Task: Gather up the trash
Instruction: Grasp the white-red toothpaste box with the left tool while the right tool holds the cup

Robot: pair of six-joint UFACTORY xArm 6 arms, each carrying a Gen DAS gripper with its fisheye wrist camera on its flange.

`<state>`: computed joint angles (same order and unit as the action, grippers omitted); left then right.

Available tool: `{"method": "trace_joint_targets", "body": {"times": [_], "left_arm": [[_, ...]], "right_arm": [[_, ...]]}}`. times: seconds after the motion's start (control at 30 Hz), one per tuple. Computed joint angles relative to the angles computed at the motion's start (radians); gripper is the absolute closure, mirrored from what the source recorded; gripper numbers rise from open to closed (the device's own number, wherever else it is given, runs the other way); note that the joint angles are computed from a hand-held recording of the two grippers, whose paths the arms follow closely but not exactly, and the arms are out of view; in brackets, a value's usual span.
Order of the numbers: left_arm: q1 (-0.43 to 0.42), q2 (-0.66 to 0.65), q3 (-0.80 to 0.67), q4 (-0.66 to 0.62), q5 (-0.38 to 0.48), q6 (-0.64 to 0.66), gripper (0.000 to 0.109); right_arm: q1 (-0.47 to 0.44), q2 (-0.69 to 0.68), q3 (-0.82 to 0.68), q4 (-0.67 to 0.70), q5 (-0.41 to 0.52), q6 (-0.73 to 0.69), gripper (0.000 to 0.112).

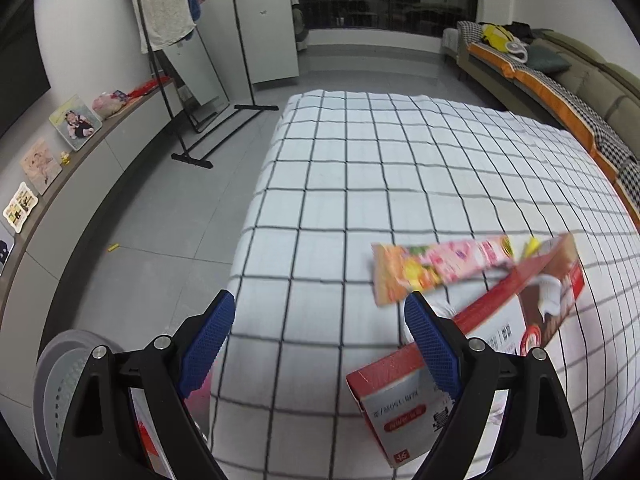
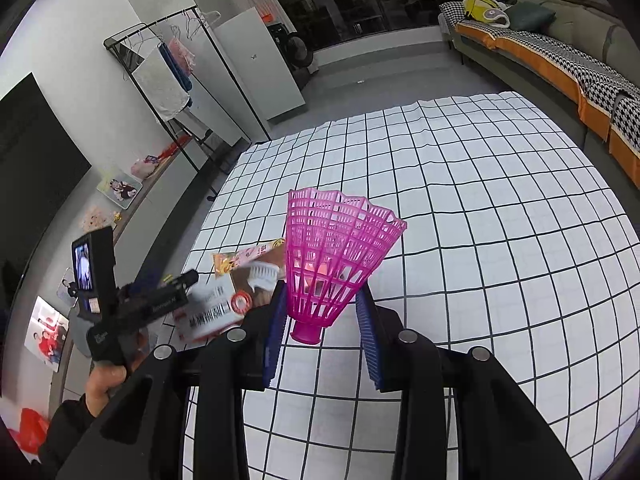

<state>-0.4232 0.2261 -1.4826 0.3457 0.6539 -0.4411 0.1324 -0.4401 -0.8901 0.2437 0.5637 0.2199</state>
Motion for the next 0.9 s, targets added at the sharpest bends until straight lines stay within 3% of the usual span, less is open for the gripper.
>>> {"method": "trace_joint_targets", "body": {"times": [0.63,0.9], "left_arm": [[-0.126,-0.227,0.281,-0.029,-0.073,0.037,0.024],[-0.137,-0.203,0.251,-0.098,-0.102,0.096,0.024]], "right_arm": [[-0.027,-0.076,0.053,0.010,-0.001,-0.012,0.079],[-0.029,-0.073,0.057,0.018,0.006,-0.023,0.079]]}}
